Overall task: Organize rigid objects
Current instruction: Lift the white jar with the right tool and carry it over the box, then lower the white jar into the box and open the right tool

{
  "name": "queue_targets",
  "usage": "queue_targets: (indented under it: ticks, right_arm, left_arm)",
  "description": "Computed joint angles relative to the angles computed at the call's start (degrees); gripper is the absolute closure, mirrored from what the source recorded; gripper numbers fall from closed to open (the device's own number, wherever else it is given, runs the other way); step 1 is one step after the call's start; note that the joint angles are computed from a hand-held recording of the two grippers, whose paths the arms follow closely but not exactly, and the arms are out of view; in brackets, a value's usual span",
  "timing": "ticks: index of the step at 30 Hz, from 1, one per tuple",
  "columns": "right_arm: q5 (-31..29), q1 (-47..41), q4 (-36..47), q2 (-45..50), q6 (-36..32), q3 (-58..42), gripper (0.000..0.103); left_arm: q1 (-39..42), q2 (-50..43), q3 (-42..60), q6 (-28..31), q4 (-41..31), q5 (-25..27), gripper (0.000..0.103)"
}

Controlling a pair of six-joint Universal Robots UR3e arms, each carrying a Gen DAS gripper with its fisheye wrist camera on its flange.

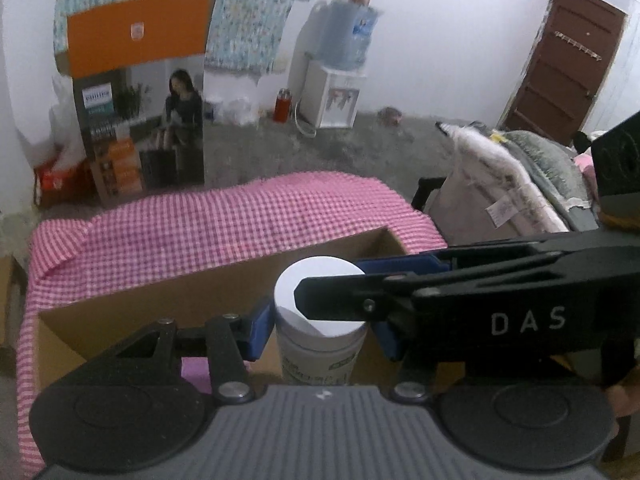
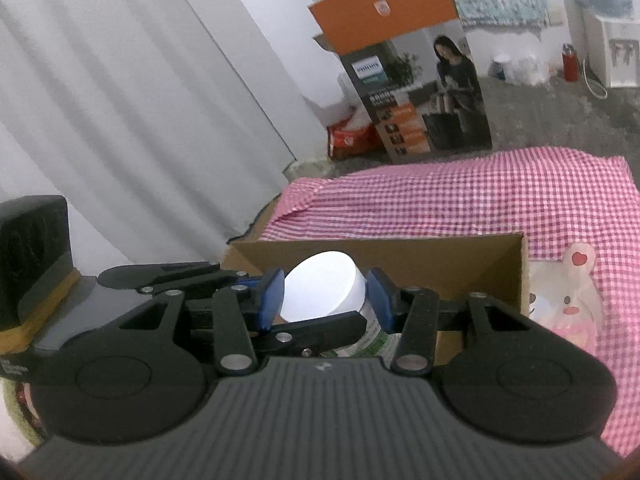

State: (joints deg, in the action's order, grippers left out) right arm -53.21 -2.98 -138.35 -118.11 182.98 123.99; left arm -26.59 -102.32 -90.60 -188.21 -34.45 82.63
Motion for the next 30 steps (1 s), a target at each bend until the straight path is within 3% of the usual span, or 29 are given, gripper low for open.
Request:
queue_targets:
  ticks: [7,16,19,21,27,30]
  right_arm:
    - [-1.5,1.1,-11.2,15.6,0.1,-1.9,0.059]
    - [-2.9,1.9,-16.6,23.3,-0.2,-3.4,0.058]
    - [-3.0,1.6,-16.0,23.2,-0.4,-3.5,0.056]
    - [-3.2,1.6,-15.7,22.5,-0.2,-3.0,0.051]
    - [-4.4,2.1,-17.4,19.7,1.0,-1.7,0.035]
    - [-2.2,0.3,-17.3,14.9,1.6,0.5,0.032]
  left_arm:
    - [1.1,-6.2,4.4,0.4,-1.4,-0.9,0.049]
    - [0.0,-10.1,8.6,1.7,-2.8,0.3,0.05]
    - [-0.7,-10.2,9.4,2.2,-3.6,1.2,0.044]
    - [-0.9,-9.7,9.2,2.2,-3.6,1.7,0.035]
    - [-0.2,-5.3,6.4,1.6,-4.3,0.6,0.023]
    - [1.1,-0.6,3.2,1.3,-4.9,-1.4,0.023]
